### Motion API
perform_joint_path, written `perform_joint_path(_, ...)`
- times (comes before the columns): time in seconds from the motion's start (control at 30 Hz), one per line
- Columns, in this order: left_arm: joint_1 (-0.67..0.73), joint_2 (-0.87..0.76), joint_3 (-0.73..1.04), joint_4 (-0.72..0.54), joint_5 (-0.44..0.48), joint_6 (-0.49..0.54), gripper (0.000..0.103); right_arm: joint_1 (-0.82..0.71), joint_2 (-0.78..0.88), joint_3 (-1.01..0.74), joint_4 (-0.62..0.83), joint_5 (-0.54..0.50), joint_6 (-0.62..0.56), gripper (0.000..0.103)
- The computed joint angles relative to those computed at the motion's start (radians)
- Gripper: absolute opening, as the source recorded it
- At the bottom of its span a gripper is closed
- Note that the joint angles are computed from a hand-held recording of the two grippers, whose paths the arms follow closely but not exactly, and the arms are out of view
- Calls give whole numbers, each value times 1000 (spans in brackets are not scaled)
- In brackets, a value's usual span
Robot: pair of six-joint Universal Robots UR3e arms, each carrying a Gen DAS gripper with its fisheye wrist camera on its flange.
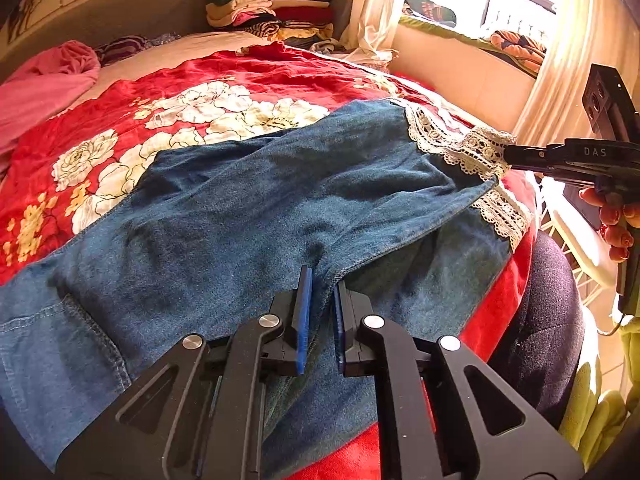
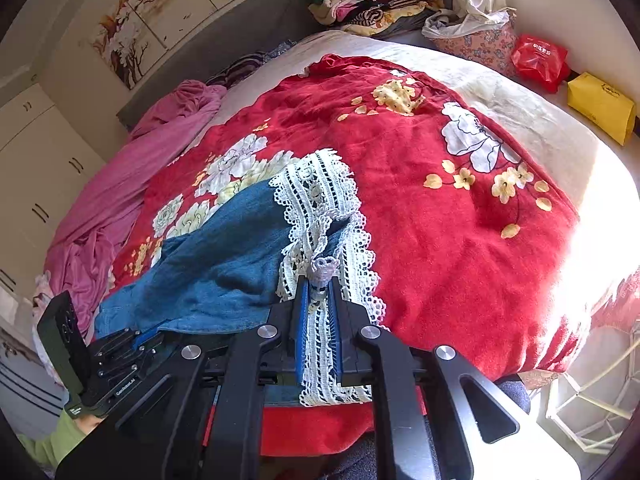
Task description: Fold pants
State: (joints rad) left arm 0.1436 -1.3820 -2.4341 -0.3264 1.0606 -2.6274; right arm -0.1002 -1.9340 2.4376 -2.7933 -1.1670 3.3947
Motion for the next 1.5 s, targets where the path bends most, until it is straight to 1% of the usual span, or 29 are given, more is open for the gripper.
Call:
perform_joint_path(0.03, 6, 16, -3, -17, -5, 9, 1, -3, -3, 2, 2, 4, -2, 9)
perform_joint_path(0.17, 43, 107, -21, -102, -37, 57, 0, -13, -40, 2, 39, 15, -16, 9)
perform_joint_path(0.27, 85, 205, -27, -230, -79, 105, 0, -16, -82, -2, 93, 17, -34, 9)
perform_joint_path(0.37, 145, 345, -46, -401, -132, 196, 0, -13, -120, -7, 154, 8, -57, 9)
perform_joint_path(0.43, 162, 399, -51, -481, -139, 238, 0, -4, -141, -7, 189, -9, -67, 9)
perform_joint_path(0.47, 165, 418, -58, -498, -137, 250, 0, 1, -152, -6, 204, -15, -74, 9)
perform_joint_path(0.6, 157, 444, -82, -510, -124, 263, 0, 28, -176, -1, 247, -57, -88, 9)
perform_joint_path(0.77, 149, 467, -104, -519, -110, 275, 0, 6, -203, 25, 300, -54, -112, 9)
perform_joint_path(0.87, 109, 411, -109, -446, -69, 236, 0, 16, -180, 24, 310, -66, -106, 9)
perform_joint_path(0.93, 97, 404, -120, -422, -57, 231, 0, 22, -193, 15, 336, -79, -106, 11)
perform_joint_path(1.0, 100, 400, -125, -419, -60, 232, 0, 19, -230, 10, 353, -96, -107, 12)
perform_joint_path(1.1, 105, 398, -124, -425, -63, 236, 0, 64, -237, -18, 330, -182, -81, 12)
perform_joint_path(1.17, 97, 386, -126, -406, -53, 230, 0, 115, -203, -35, 277, -228, -63, 12)
perform_joint_path(1.3, 73, 374, -135, -366, -28, 202, 0, 214, -29, -96, 162, -211, -62, 12)
perform_joint_path(1.37, 72, 381, -136, -367, -25, 199, 1, 256, 82, -137, 101, -182, -76, 12)
perform_joint_path(1.43, 85, 414, -135, -400, -28, 203, 2, 293, 178, -187, 88, -196, -75, 13)
perform_joint_path(1.47, 104, 450, -136, -439, -37, 217, 3, 296, 209, -199, 90, -199, -80, 16)
perform_joint_path(1.5, 124, 484, -136, -479, -45, 232, 3, 295, 228, -206, 102, -206, -82, 23)
